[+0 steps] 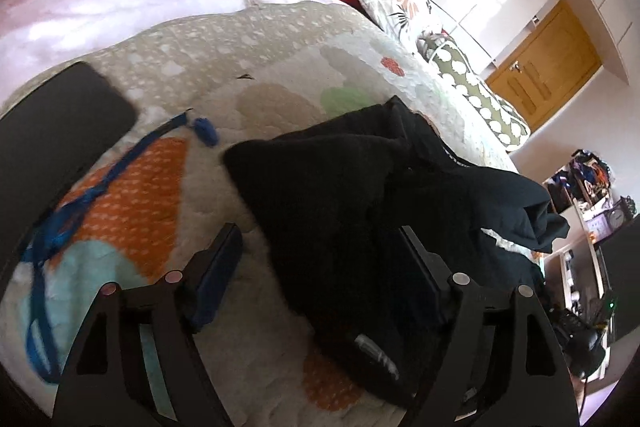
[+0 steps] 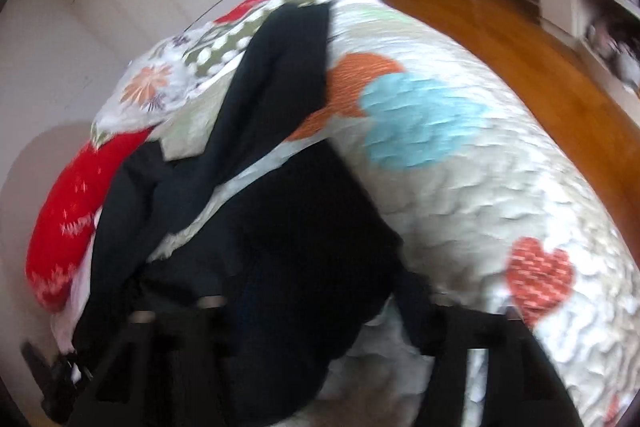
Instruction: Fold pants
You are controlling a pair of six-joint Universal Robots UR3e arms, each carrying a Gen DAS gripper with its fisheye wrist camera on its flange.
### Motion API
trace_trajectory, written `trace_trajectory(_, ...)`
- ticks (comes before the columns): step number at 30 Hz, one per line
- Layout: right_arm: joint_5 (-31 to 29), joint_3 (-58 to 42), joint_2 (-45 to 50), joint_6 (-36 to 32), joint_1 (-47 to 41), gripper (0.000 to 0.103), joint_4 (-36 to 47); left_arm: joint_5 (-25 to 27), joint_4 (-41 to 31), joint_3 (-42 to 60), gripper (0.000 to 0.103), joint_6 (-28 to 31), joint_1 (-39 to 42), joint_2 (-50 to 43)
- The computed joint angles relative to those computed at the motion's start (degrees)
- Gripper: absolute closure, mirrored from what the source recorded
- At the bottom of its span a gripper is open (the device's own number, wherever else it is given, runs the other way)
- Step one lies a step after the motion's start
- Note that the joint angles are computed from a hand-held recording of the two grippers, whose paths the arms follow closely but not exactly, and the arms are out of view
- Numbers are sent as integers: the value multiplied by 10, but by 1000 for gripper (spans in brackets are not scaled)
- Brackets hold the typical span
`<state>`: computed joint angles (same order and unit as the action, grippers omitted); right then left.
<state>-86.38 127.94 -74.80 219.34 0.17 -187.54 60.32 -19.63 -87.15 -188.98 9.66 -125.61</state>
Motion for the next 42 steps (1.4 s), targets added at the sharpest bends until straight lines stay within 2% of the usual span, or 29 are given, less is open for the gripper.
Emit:
trace_trajectory(1, 10, 7, -1, 4, -4, 88, -11, -5, -1, 6, 25, 3, -1, -4)
trace_trajectory(2, 15, 19, -7, 14, -5, 89, -25, -11, -1, 9, 42, 3, 0, -7)
trace_trajectory(3, 16, 35, -22, 22, -5, 89, -38, -15, -8, 13, 77, 4, 1, -10)
trace_trajectory(4, 8, 48, -42, 28, 0, 90, -43, -23, -43, 29, 89, 11, 3, -13)
trace_trajectory(8, -25, 115, -166, 32, 20, 90, -26, -42, -41, -12, 93, 12, 20, 22)
trace_trajectory(11, -53, 152, -290, 31, 47, 90, 60, -48, -39, -76, 93, 42, 34, 89)
trace_trajectory(13, -108, 151, -368, 35, 98, 90, 148, -52, -41, -125, 93, 69, 42, 140)
trace_trajectory(15, -134, 144, -421, 42, 128, 90, 236, -52, -34, -174, 93, 94, 47, 182)
trace_trajectory(18, -115, 133, -450, 29, 119, 90, 349, -3, -16, -222, 93, 117, 33, 202)
trace_trajectory(20, -94, 129, -456, 24, 93, 86, 429, 15, -30, -221, 92, 119, 26, 188)
trace_trajectory(21, -61, 139, -465, 18, 64, 82, 449, 16, -40, -221, 91, 118, 28, 186)
trace_trajectory(22, -53, 145, -475, 14, 55, 78, 458, 8, -41, -227, 90, 117, 33, 190)
trace_trajectory(23, -63, 141, -477, 14, 59, 75, 467, 2, -44, -233, 85, 121, 40, 199)
trace_trajectory(24, -105, 130, -475, 29, 83, 66, 479, 5, -46, -238, 73, 124, 44, 211)
trace_trajectory(25, -136, 117, -468, 44, 101, 62, 486, 16, -45, -244, 66, 126, 46, 223)
trace_trajectory(26, -158, 111, -478, 52, 112, 62, 503, 18, -43, -251, 60, 128, 51, 235)
trace_trajectory(28, -182, 91, -489, 57, 121, 62, 527, 10, -50, -257, 59, 136, 63, 252)
trace_trajectory(30, -225, 68, -486, 73, 157, 62, 529, 9, -64, -261, 59, 143, 71, 271)
trace_trajectory(33, -227, 38, -445, 49, 185, 61, 477, 28, -39, -281, 59, 133, 75, 302)
trace_trajectory(35, -200, 15, -399, 21, 193, 62, 433, 34, -19, -300, 58, 137, 84, 329)
trace_trajectory(37, -158, -1, -344, -3, 197, 62, 374, 22, -38, -297, 57, 150, 96, 342)
trace_trajectory(39, -110, -27, -268, -18, 203, 62, 314, 19, -43, -292, 57, 154, 95, 338)
trace_trajectory(42, -78, -91, -153, -37, 225, 62, 272, 44, -41, -266, 57, 153, 66, 302)
